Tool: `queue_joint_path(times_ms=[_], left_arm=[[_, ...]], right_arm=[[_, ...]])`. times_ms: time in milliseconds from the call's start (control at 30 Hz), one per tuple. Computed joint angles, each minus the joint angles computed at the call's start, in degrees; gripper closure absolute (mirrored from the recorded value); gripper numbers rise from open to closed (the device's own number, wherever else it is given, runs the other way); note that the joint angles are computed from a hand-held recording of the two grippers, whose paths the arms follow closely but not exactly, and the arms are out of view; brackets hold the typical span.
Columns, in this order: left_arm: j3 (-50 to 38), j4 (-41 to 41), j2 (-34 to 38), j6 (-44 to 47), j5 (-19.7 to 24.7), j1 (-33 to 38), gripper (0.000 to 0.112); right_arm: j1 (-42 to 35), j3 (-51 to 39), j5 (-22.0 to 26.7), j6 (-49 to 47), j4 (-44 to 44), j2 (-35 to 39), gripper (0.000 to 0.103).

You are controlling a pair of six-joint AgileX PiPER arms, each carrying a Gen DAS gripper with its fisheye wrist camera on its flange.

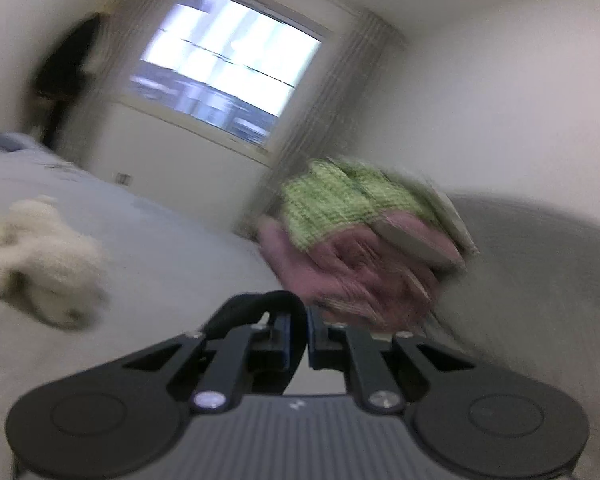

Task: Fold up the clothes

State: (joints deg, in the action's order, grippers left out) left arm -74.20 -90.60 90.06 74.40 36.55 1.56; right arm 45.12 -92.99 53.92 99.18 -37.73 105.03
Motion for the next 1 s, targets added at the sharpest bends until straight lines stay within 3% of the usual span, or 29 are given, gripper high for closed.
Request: queue_joint_path(times_ms=[67, 300, 433, 600, 733, 867, 933, 1000], left_arm=[[3.3, 1.8, -0.1, 6.1, 0.2, -2.9, 0.104], [5.5, 31.5, -0.2, 1.8, 4.8, -6.4, 0.103], [3.8, 35.4, -1.0, 6.1, 14.3, 1.8, 0.102], [0.2, 36.7, 1.5, 16.5, 22.0, 14.5, 0.101], [0.3, 35.8, 4.5, 23.9, 19.6, 19.5, 0.1], [1.5, 34.1, 6.7, 29.7, 13.3, 19.0, 0.099], [3.5, 32.9, 6.8, 36.4, 9.0, 18.0, 0.092], [3.0, 33.2, 7.8, 39.4, 8.7, 18.3, 0.086]], right_arm=[[-0.7, 0.8, 1.3, -0.3, 0.4, -0.7, 0.028], [-1.7, -0.2, 3.2, -4.4, 2.9, 0.5, 0.028], [-1.4, -2.6, 3.5, -8.0, 3.3, 2.6, 0.028], [-0.6, -6.7, 2.7, -15.4, 1.5, 6.1, 0.028], [1.9, -13.9, 2.9, -24.7, -2.6, 12.1, 0.028], [5.6, -27.6, 9.6, -38.5, -9.8, 22.9, 0.028], [6.1, -33.1, 11.6, -44.9, -10.8, 27.1, 0.029], [6.4, -39.7, 14.5, -51.4, -11.6, 31.9, 0.029]])
